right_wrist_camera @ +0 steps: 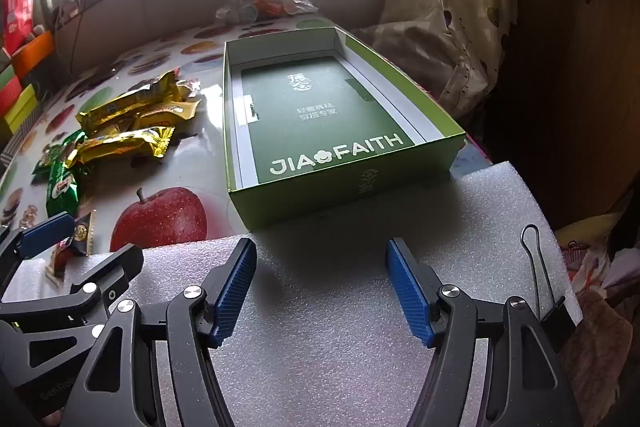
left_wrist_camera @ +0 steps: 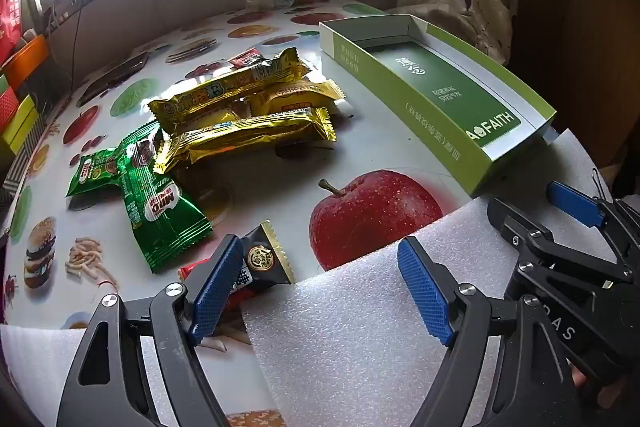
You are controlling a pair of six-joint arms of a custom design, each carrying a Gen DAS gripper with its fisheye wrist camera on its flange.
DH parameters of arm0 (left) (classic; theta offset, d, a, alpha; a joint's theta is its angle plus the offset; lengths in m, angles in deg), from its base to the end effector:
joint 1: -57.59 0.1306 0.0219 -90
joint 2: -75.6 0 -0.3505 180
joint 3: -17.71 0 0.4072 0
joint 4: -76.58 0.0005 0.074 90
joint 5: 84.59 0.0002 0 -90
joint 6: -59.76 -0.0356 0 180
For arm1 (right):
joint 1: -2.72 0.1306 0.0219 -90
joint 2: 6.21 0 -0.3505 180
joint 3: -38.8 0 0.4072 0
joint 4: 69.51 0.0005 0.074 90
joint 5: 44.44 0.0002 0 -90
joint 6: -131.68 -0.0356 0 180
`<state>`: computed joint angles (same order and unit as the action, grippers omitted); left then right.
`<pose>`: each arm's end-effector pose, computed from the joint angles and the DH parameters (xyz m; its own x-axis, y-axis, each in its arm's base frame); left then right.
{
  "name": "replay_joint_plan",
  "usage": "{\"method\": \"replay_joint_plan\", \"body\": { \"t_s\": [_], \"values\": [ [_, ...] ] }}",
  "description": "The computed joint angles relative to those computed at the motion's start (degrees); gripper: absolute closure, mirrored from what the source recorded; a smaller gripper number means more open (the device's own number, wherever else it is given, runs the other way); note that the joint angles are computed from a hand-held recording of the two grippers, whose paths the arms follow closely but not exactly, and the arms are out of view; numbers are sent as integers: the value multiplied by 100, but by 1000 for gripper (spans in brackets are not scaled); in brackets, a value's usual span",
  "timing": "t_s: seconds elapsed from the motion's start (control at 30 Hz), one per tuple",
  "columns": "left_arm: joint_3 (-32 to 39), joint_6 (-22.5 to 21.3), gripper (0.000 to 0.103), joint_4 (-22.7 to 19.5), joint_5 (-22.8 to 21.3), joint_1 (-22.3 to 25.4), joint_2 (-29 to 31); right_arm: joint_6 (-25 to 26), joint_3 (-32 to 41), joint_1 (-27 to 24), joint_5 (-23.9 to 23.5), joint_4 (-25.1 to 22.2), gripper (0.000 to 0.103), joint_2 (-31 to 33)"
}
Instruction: Organize snacks
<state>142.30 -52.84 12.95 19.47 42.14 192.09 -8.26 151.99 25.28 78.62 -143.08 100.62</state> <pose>0.6170 -0.1800 0.4121 -0.5834 0.5480 -0.5995 0.6663 0.7450 0.0326 0.5323 0.1996 0.4154 -0.6447 0.4268 -0.6342 0.5703 0.8210 -0.0272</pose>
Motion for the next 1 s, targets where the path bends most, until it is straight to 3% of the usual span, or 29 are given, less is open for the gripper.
{"method": "replay_joint_plan", "body": {
  "t_s": [1.0],
  "values": [
    [63, 62, 23, -39, 102, 18, 50, -7, -6, 0, 2, 12, 35, -9]
  ]
}}
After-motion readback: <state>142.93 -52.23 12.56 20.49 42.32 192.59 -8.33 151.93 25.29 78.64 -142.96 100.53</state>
